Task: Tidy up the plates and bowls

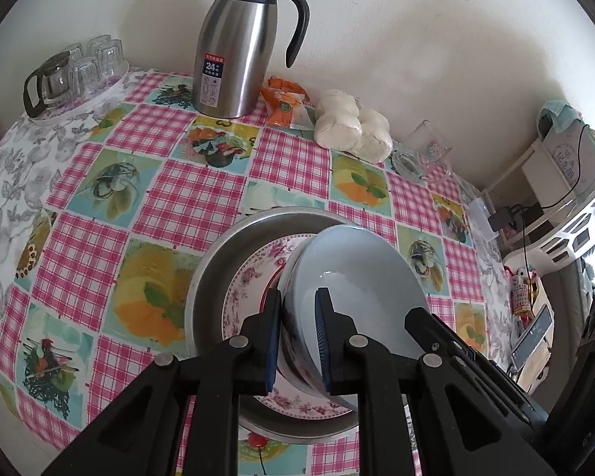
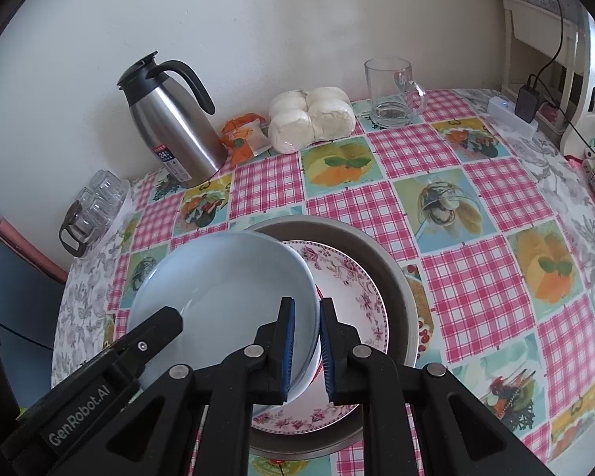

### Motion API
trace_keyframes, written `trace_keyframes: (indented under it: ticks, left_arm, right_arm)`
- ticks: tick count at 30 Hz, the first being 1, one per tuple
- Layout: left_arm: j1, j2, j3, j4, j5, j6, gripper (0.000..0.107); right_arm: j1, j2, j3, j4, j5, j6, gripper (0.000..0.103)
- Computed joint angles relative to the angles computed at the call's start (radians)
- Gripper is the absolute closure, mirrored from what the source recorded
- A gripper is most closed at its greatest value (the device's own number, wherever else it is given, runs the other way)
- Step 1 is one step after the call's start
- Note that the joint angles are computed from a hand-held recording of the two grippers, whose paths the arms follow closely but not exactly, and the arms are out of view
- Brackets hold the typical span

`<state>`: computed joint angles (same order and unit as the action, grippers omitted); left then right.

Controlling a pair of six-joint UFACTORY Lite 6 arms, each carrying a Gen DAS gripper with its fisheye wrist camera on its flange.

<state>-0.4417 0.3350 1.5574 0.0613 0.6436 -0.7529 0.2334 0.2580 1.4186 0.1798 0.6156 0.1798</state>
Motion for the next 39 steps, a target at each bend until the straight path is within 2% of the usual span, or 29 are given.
trace_keyframes:
  ticks: [6,7,10,14,16,18,23,25,27,29,30,32,37,39]
  left_arm:
    - [-0.005,-0.038,-0.036,0.007,-0.018,-0.011,0.087]
    - [-0.005,-0.049,-0.046,0.012,-0.024,-0.016,0.084]
    - [-0.018,-0.087,-0.069,0.069,-0.028,-0.065,0.063]
    - [-0.025,-0.147,-0.124,0.123,-0.031,-0.131,0.049]
    - [-0.027,-0.175,-0.161,0.157,-0.020,-0.178,0.044]
    - [-0.029,-0.196,-0.189,0.193,-0.008,-0.221,0.039]
    - [-0.032,-0.265,-0.282,0.250,0.008,-0.287,0.028]
    - [-0.042,-0.290,-0.318,0.283,0.017,-0.320,0.027]
    - [-0.048,-0.320,-0.364,0.303,0.017,-0.347,0.027]
    - [-0.052,-0.348,-0.409,0.314,0.007,-0.367,0.016]
    - [-0.055,-0.361,-0.433,0.323,0.002,-0.381,0.014]
    - [-0.064,-0.376,-0.462,0.334,0.002,-0.396,0.013]
    - [-0.082,-0.383,-0.519,0.304,-0.002,-0.379,0.013]
    - [-0.085,-0.388,-0.541,0.279,-0.010,-0.366,0.013]
  right_arm:
    - [-0.004,-0.010,-0.004,0.007,-0.004,-0.012,0.088]
    - [-0.006,-0.017,-0.009,0.009,-0.008,-0.013,0.088]
    - [-0.020,-0.046,-0.029,0.037,-0.021,-0.040,0.088]
    - [-0.028,-0.091,-0.062,0.051,-0.028,-0.060,0.088]
    - [-0.034,-0.119,-0.090,0.063,-0.032,-0.076,0.077]
    - [-0.037,-0.157,-0.131,0.066,-0.040,-0.086,0.070]
    - [-0.041,-0.259,-0.251,0.089,-0.064,-0.144,0.064]
    - [-0.045,-0.301,-0.305,0.105,-0.081,-0.166,0.055]
    - [-0.053,-0.337,-0.348,0.123,-0.088,-0.187,0.051]
    - [-0.062,-0.366,-0.386,0.141,-0.088,-0.210,0.048]
    - [-0.063,-0.379,-0.405,0.140,-0.092,-0.212,0.047]
    - [-0.059,-0.392,-0.432,0.115,-0.093,-0.199,0.046]
    - [-0.039,-0.400,-0.481,0.041,-0.097,-0.162,0.034]
    - [-0.031,-0.401,-0.500,0.019,-0.096,-0.151,0.033]
